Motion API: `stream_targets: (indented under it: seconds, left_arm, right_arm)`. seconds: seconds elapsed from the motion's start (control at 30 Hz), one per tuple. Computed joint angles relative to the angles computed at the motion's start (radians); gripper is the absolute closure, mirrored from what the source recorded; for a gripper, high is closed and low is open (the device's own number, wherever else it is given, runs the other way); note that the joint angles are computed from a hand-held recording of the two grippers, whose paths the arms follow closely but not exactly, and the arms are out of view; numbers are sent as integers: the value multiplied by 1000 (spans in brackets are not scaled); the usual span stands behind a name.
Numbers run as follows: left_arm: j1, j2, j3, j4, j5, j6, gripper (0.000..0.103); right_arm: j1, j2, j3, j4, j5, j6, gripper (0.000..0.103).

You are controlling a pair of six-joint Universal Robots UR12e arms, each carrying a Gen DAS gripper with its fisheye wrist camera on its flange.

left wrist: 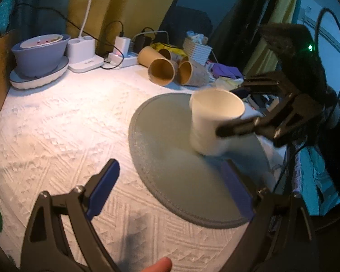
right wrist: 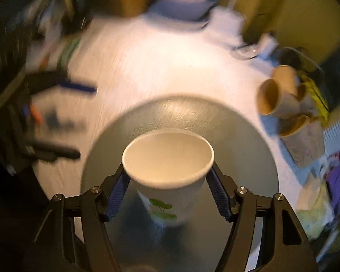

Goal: Flip cup upright

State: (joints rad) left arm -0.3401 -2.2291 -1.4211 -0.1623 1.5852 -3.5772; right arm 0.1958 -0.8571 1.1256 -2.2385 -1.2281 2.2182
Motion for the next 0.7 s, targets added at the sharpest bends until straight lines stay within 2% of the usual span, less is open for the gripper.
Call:
stream_targets:
  seconds: [0.1,0.17,0.23,0.4,0.7]
  left_arm:
    - [0,-6,12,-18,8,-6,11]
    - [-3,-10,23,-34,9,1,11]
    - [-7,-14,36,-50,10,12,11]
    - [-15,-25,66,-85,21,29,11]
    - [-23,-18,60,-114,54,13,11]
  right_arm:
    - [-44,-5,56,-144,193,160,33]
    - [-58,4,73,-212,242,248,33]
    - [-67,6,102,-292,227,317,34]
    - [-81,3,139,-367,224,389,36]
    - [-82,-6,163,-401,230,367,36]
